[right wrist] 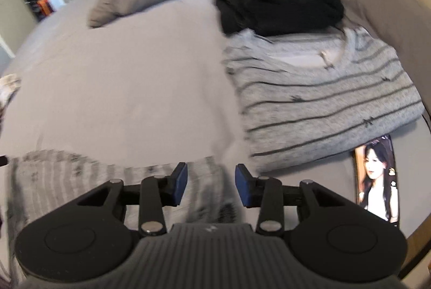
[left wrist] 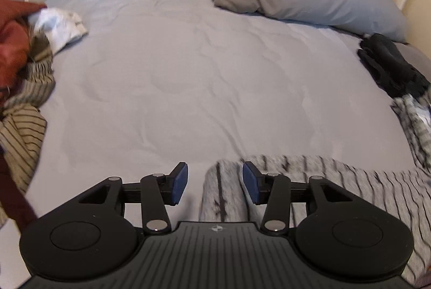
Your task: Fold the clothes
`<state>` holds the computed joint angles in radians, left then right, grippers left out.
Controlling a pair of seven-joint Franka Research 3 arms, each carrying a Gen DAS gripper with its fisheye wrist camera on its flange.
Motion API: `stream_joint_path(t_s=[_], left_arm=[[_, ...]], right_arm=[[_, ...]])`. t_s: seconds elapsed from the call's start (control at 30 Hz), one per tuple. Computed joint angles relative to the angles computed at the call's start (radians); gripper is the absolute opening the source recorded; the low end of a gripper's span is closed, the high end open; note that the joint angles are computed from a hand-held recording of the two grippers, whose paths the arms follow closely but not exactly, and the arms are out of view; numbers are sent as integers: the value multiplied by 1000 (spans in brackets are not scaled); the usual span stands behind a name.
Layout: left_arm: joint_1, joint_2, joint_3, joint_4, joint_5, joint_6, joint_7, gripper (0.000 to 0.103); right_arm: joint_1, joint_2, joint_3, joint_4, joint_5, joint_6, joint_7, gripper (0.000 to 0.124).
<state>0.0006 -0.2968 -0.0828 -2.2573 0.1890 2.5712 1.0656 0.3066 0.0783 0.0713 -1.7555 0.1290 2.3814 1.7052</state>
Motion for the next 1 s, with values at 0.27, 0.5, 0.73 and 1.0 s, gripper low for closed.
stream_joint_path(t_s=[0.27, 0.5, 0.73, 1.0], left_arm=[[-45, -194, 5, -139, -30, -96, 32, 51], [-97, -394, 30, -296, -102, -210, 62, 51], [-141, -556, 26, -403, -174, -291, -23, 52], [-159, -509, 59, -418, -224, -281, -45, 51]], right_arm=[[27, -163, 35, -175, 67, 43, -92, 48], [51, -345, 45, -398, 141, 74, -173, 47], [46, -458, 69, -539, 128, -4, -143, 47], [21, -415, 91, -607, 21, 63, -143, 47]])
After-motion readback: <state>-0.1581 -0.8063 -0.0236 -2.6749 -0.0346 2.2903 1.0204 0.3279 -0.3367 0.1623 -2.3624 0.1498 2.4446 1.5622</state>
